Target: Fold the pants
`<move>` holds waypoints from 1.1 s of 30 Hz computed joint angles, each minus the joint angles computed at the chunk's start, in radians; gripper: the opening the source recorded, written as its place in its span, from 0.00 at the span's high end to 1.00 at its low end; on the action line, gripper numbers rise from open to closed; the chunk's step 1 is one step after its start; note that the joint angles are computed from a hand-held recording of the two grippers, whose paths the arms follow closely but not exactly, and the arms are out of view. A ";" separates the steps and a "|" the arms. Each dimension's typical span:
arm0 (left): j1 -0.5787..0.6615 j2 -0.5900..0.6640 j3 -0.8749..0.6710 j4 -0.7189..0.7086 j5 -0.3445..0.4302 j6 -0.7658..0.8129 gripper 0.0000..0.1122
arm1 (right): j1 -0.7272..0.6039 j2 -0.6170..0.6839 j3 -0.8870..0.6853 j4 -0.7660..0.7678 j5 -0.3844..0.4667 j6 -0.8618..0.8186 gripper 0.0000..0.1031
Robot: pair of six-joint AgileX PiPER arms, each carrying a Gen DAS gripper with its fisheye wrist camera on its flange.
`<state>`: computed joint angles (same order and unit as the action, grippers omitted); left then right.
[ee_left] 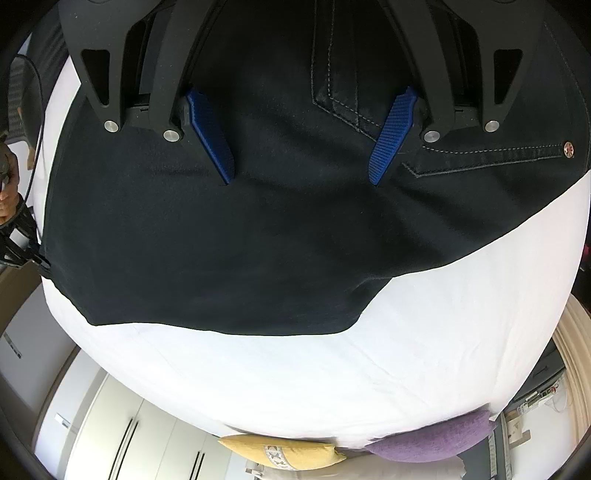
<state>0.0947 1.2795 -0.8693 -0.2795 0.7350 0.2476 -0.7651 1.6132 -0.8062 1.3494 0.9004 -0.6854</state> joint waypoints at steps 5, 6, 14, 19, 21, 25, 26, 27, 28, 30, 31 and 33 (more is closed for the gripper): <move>0.000 0.009 -0.006 0.013 -0.002 -0.003 0.33 | -0.022 0.075 -0.077 -0.065 0.069 0.033 0.99; 0.007 0.006 -0.008 0.010 0.005 0.002 0.33 | -0.039 0.054 -0.087 -0.096 0.057 0.057 0.96; 0.028 -0.002 -0.012 0.018 0.009 -0.004 0.33 | -0.106 -0.075 -0.174 -0.193 0.095 0.145 0.83; -0.010 0.009 -0.023 0.057 0.001 -0.073 0.33 | 0.166 0.048 -0.331 -0.142 0.250 0.092 0.83; 0.001 0.008 -0.026 0.034 0.009 -0.052 0.33 | 0.246 0.094 -0.358 -0.187 0.218 0.130 0.83; 0.019 0.002 -0.012 0.008 -0.001 -0.024 0.33 | 0.215 0.155 -0.296 -0.264 0.145 0.219 1.00; 0.049 0.000 -0.008 -0.007 0.003 0.016 0.33 | 0.172 0.161 -0.258 -0.236 0.153 0.187 1.00; 0.045 -0.002 -0.004 0.001 -0.004 0.016 0.33 | 0.106 0.137 -0.196 -0.202 0.162 0.138 1.00; 0.041 0.000 -0.004 0.012 -0.009 0.009 0.32 | 0.066 0.101 -0.162 -0.207 0.154 0.113 1.00; 0.023 -0.011 0.007 0.034 -0.017 -0.020 0.32 | -0.043 0.034 -0.116 -0.222 0.162 0.077 1.00; 0.021 -0.008 0.011 0.034 -0.026 -0.021 0.31 | -0.085 0.025 -0.116 -0.229 0.181 0.082 1.00; 0.019 -0.011 0.020 0.040 -0.036 -0.022 0.30 | -0.134 0.002 -0.146 -0.275 0.193 0.095 0.95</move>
<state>0.1137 1.2681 -0.8490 -0.2396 0.6991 0.2256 -0.8992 1.6153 -0.9525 1.0742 1.0936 -0.5905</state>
